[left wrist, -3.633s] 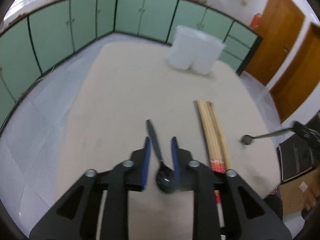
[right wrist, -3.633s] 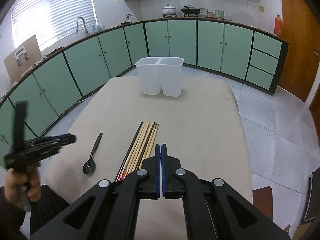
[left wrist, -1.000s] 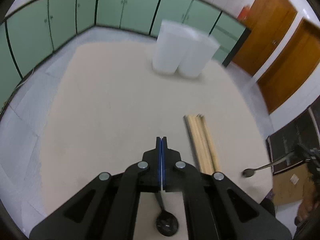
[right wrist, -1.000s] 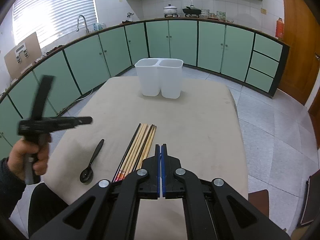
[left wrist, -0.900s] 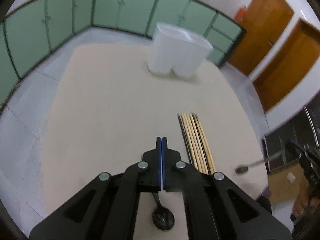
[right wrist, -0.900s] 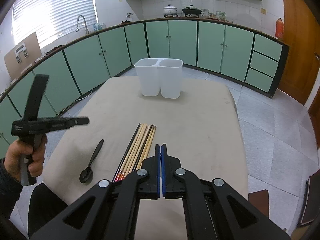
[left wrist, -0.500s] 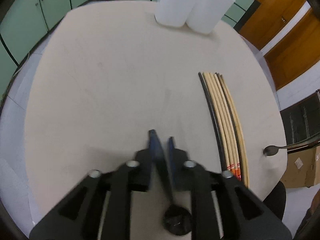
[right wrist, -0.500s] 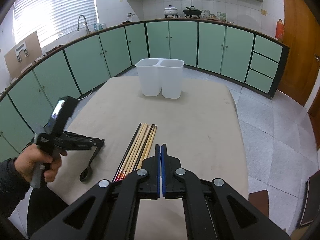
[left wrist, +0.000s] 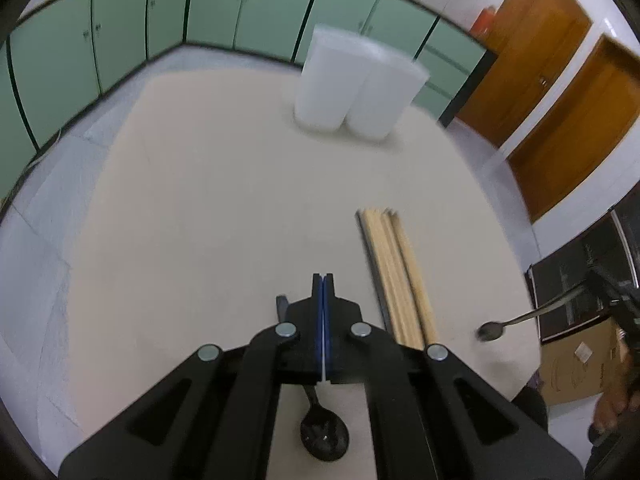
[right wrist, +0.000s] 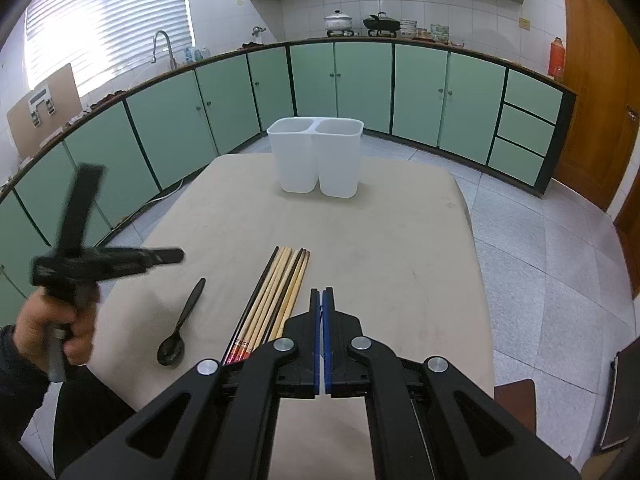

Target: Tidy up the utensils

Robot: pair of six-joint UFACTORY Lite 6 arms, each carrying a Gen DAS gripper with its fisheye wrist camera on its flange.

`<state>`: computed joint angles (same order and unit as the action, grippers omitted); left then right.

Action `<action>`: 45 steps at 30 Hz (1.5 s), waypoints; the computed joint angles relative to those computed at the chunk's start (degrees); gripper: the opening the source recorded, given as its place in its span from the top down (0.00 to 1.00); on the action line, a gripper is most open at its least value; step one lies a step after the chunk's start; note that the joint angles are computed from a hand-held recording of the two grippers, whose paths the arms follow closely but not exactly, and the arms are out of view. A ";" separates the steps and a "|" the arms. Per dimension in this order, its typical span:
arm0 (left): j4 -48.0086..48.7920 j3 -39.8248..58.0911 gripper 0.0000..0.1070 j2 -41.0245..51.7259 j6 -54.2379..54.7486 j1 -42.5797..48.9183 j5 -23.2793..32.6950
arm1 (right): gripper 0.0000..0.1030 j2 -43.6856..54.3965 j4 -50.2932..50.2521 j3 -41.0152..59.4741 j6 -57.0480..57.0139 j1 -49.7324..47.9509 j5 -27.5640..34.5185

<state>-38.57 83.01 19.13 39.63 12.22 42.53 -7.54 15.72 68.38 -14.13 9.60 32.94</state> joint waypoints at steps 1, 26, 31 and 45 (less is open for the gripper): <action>0.23 0.41 1.00 -0.56 -0.40 0.26 0.60 | 0.99 0.06 0.12 0.16 -0.01 -0.08 0.19; -14.72 -40.10 0.89 -21.69 11.98 5.90 -7.26 | 0.98 -1.88 1.84 -2.32 -0.91 -0.50 0.23; -17.64 -39.22 0.99 -18.87 14.46 6.60 -6.76 | 0.98 -1.49 1.34 -1.94 -0.63 -0.46 0.23; -12.80 -44.41 0.78 -29.95 13.19 2.72 -3.71 | 0.98 -1.41 1.50 -2.33 -0.88 -0.84 -0.19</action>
<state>-51.36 38.60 -10.82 52.81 14.94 38.82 -8.95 17.23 66.04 -15.01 8.75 32.74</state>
